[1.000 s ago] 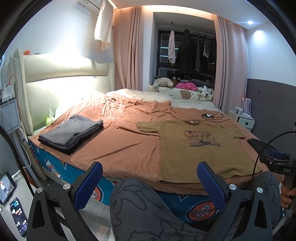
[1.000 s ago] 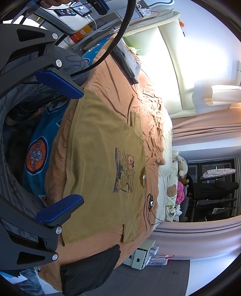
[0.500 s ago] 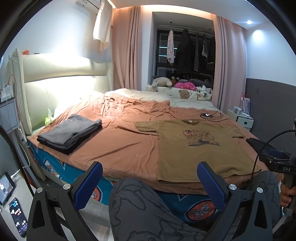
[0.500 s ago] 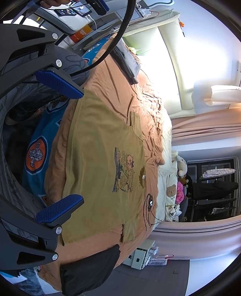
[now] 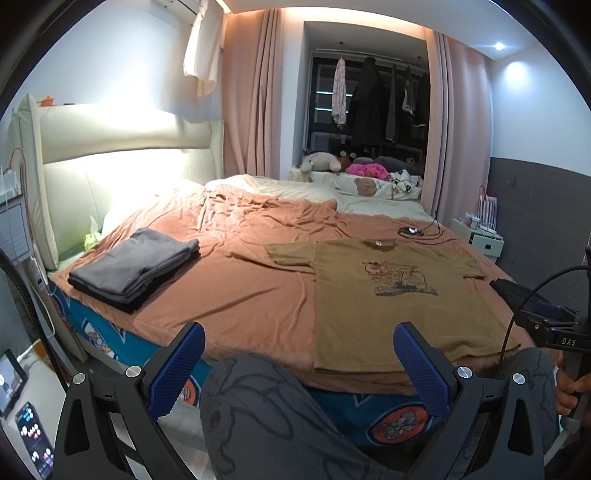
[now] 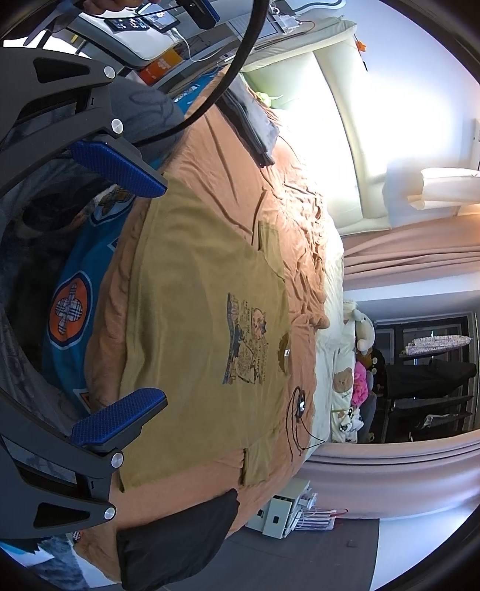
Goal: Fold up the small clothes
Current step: 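Move both grippers down toward the olive T-shirt on the bed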
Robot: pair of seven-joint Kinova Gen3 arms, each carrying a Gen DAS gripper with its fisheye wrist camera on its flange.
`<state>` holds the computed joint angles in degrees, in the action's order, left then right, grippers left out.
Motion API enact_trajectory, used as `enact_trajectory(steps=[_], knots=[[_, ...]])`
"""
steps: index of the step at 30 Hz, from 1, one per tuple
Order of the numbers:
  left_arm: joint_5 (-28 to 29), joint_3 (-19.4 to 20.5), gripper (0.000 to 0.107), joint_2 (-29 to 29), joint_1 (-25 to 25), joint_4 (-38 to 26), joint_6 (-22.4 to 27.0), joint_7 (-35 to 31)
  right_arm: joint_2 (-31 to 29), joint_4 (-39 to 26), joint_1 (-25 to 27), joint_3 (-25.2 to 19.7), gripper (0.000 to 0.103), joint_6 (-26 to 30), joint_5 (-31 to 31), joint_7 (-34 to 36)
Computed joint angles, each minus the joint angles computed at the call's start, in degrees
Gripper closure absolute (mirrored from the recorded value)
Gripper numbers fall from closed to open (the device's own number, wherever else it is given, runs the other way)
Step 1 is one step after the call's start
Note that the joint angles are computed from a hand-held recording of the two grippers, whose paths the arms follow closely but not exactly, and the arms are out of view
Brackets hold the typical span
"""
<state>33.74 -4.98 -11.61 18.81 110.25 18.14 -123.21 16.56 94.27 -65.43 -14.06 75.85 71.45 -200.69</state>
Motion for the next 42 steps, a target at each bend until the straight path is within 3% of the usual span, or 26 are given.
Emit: enact_trajectory(steps=[4,17,27,42], knots=[[3.28,-1.91,0.005,2.53,0.94,-2.85,0.58,-3.94,0.41,-1.39,1.03,0.6,0.0,-0.89,0.19,2.01],[0.41,6.81,0.005,12.18,-9.84,-13.45,3.73,-1.5,2.85,-7.61,8.26,4.96,0.0,-11.43,-2.38,13.0],[-11.12,10.99,0.005,19.71,-13.0,-23.26,6.85,11.08,5.49,-15.57,13.68,9.49,0.0,-19.27,-9.76,25.88],[-24.15,11.18,0.005,31.66,-10.87,-41.29,14.78,24.01,10.85,-26.61,19.68,15.4,0.0,-26.42,-22.35,42.28]])
